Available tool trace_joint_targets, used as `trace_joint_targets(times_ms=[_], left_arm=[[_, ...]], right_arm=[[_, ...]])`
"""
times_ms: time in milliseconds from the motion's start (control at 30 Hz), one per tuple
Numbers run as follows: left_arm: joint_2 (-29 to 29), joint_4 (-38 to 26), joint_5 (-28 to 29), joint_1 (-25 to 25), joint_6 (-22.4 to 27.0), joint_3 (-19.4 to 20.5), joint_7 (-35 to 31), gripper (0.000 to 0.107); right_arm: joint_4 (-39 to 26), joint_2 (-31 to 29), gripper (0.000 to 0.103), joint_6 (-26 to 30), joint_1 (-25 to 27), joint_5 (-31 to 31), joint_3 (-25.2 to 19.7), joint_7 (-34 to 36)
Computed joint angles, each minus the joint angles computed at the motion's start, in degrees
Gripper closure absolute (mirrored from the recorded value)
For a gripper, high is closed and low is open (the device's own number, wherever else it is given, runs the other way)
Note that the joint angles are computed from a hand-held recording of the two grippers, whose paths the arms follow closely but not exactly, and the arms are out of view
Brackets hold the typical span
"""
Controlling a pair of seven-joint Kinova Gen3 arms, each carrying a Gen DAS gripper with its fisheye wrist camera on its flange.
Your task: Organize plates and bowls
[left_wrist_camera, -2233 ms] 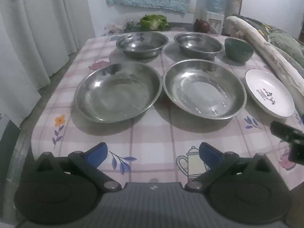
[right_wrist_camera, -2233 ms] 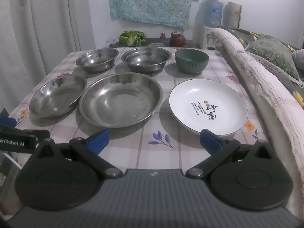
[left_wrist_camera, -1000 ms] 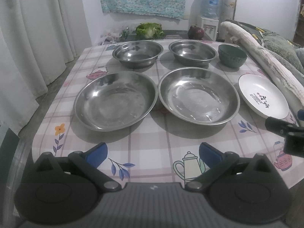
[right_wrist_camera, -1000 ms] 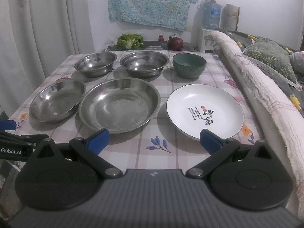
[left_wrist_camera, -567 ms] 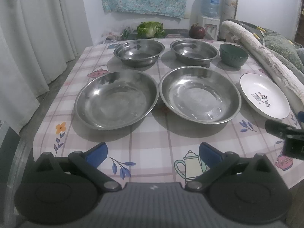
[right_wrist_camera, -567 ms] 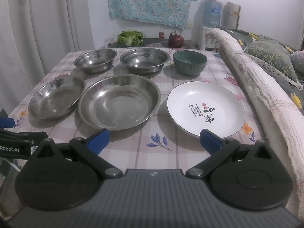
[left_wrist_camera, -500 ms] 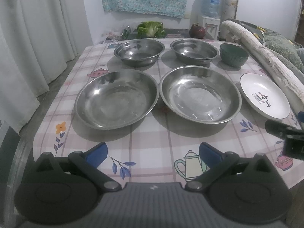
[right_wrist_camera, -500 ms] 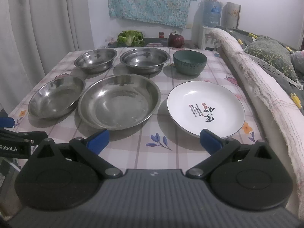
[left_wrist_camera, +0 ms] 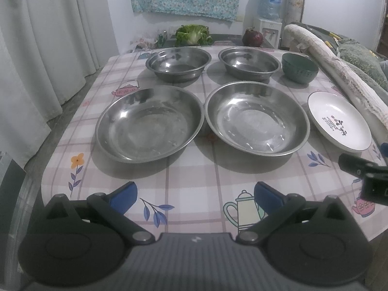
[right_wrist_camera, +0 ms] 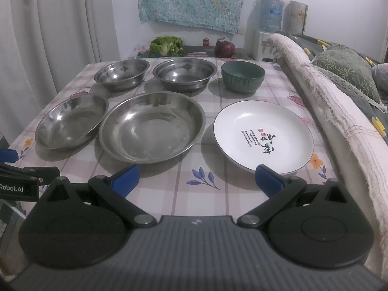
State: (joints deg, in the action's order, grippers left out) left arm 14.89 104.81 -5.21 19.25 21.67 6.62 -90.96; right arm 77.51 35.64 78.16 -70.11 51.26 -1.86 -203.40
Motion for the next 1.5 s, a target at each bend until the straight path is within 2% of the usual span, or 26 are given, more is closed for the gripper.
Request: trace_joint_targets(times_ms=[800,1033,1167,1367,1500], left_arm=[[0.8,-0.6,1.6,-1.2,1.1,0.5,-1.4,0.005],[1.3,-1.4,1.5,-1.2,1.0,0.2,-1.9,0.005],[2.6,-4.5,0.8,-1.0,1.5,-0.6,-1.6,0.005],[5.9,-11.9,-1.7,0.0,2.6,-2.6,-0.3,0.005],[10.0,-20.0,-1.0,-1.5,5.9,-1.5,-2.2,0.005]], right_arm=[[-0.2,0.8,0.001,0.2,0.0,-0.4,0.2,-0.1],[-2.0,1.4,0.001,2.4,0.7,-2.1,0.4,2.2],[-2.0,0.8,0.001,2.5,1.4,-1.7,0.8,3.9],[1.6,-2.9,0.001,-4.6,4.9,0.7,0.5,5.3],[3.9,-4.3,0.001,-9.0,6.5,6.2,1.4,5.4]])
